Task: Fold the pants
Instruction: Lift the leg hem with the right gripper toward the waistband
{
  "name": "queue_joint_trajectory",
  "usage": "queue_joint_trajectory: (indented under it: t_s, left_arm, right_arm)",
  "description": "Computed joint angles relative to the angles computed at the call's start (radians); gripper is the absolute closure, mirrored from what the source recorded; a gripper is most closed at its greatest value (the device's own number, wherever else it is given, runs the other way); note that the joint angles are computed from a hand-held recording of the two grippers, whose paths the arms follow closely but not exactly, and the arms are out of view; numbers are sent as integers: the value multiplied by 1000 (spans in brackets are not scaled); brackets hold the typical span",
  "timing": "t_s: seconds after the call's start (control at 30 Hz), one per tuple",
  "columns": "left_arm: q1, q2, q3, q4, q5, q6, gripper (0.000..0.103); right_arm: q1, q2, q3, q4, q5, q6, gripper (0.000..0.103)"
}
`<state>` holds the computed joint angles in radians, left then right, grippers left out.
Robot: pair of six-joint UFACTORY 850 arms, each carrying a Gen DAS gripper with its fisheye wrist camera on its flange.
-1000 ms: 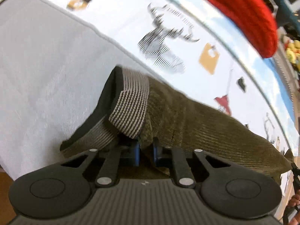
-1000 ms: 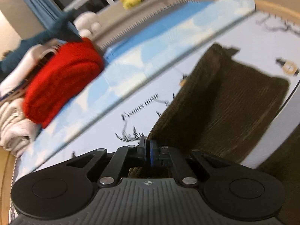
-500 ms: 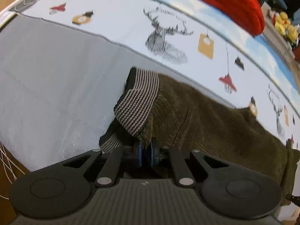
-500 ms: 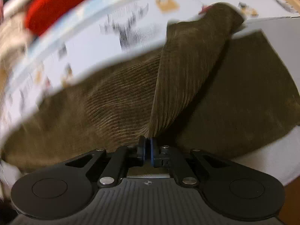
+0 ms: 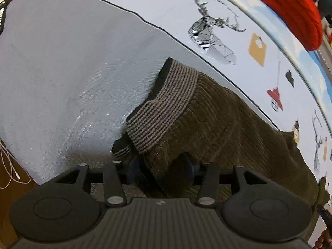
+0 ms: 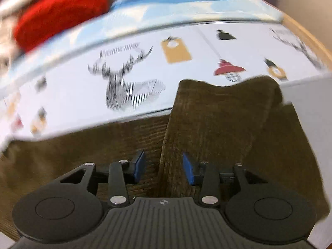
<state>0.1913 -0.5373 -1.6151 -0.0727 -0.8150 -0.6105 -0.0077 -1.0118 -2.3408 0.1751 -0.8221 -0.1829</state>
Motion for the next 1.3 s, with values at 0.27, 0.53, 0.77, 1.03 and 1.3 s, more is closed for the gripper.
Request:
queue_joint_trajectory:
  t_s: [0.27,0.53,0.77,1.03,1.3]
  left_arm:
    - [1,-37,-42,24,-23,-46,49]
    - [-27,-6,-22,137,29,-98,78]
    - [-24,42,37,119,85,-18,79]
    - [17,43,56,-25,84,28,65]
    - [25,31,54,-57,81,22,53]
  right_arm:
    - [58,-138,-186,-243,-74,-40,79]
    - [-71,151,195,-27,316,268,101]
    - [-215,330,484,241,258,207,101]
    - [-312,275,466,303,145,288,76]
    - [-293,167,348,241,182,420,65]
